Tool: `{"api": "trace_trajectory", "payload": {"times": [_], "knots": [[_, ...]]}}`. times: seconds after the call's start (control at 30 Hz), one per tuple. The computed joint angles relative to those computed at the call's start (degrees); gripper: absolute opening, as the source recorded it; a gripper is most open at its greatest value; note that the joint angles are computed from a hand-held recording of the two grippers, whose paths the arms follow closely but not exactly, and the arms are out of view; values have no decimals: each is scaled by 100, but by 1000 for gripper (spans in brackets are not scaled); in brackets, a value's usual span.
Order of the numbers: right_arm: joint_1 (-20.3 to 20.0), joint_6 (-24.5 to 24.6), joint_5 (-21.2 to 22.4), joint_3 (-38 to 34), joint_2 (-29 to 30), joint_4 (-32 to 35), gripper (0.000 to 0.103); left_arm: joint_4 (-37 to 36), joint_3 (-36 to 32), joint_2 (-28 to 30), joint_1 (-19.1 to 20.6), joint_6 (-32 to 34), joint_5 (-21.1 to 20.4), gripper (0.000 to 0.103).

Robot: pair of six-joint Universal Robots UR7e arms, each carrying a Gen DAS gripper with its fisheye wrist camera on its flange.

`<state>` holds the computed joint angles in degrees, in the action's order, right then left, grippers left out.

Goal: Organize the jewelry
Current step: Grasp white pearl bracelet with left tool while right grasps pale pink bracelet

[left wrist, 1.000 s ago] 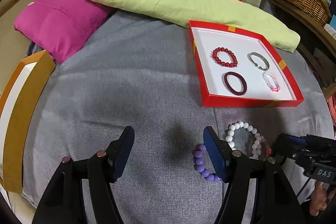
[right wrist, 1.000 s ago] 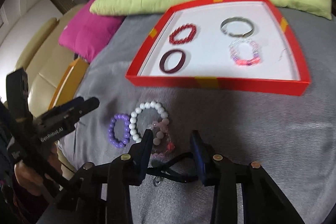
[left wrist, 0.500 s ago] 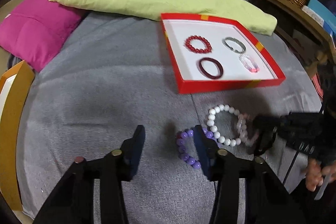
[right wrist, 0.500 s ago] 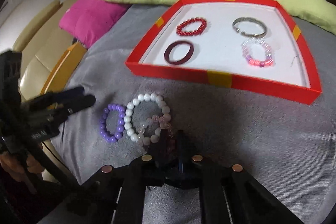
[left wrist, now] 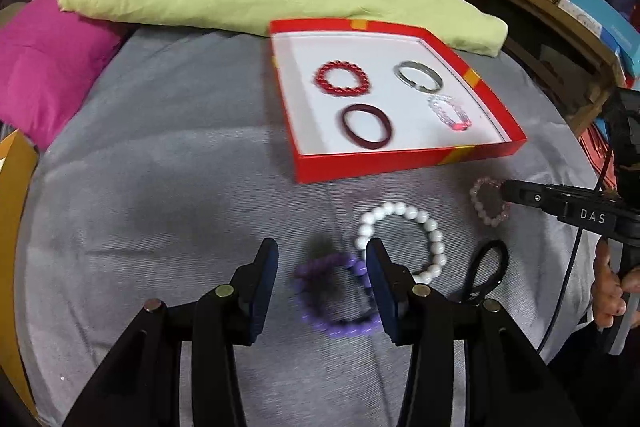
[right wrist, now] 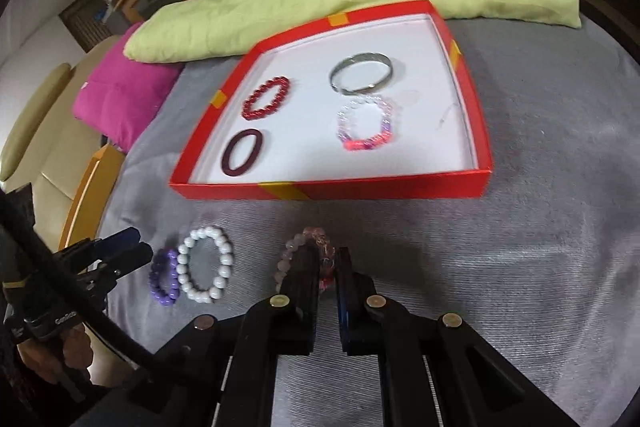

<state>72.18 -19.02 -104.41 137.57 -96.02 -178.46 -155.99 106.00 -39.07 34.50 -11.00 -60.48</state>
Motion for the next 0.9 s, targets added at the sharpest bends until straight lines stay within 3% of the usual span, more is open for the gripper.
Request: {"api": "trace_trajectory", "payload": {"times": [0.27, 0.53, 0.6, 0.67, 0.73, 0.8, 0.83, 0.9], "knots": [[-46, -13, -168, -14, -7, -73, 8, 220, -390, 413, -3, 206, -281, 46], [11, -51, -450, -67, 34, -14, 12, 259, -506, 574, -27, 311, 22, 16], [55, -72, -557, -83, 88, -53, 22, 187, -487, 563, -17, 335, 52, 12], [95, -137, -605, -58, 144, -207, 25, 116, -477, 579, -32, 422, 89, 11], [159, -268, -704, -31, 248, -417, 25, 30, -468, 592, -60, 517, 52, 10], [265, -457, -900, -19, 389, -610, 19, -114, -432, 594, -104, 597, 44, 10], [307, -548, -947, -11, 437, -678, 8, -211, -407, 576, -122, 658, 28, 10], [293, -601, -808, 20, 375, -659, 8, -378, -358, 538, -149, 717, -5, 10]]}}
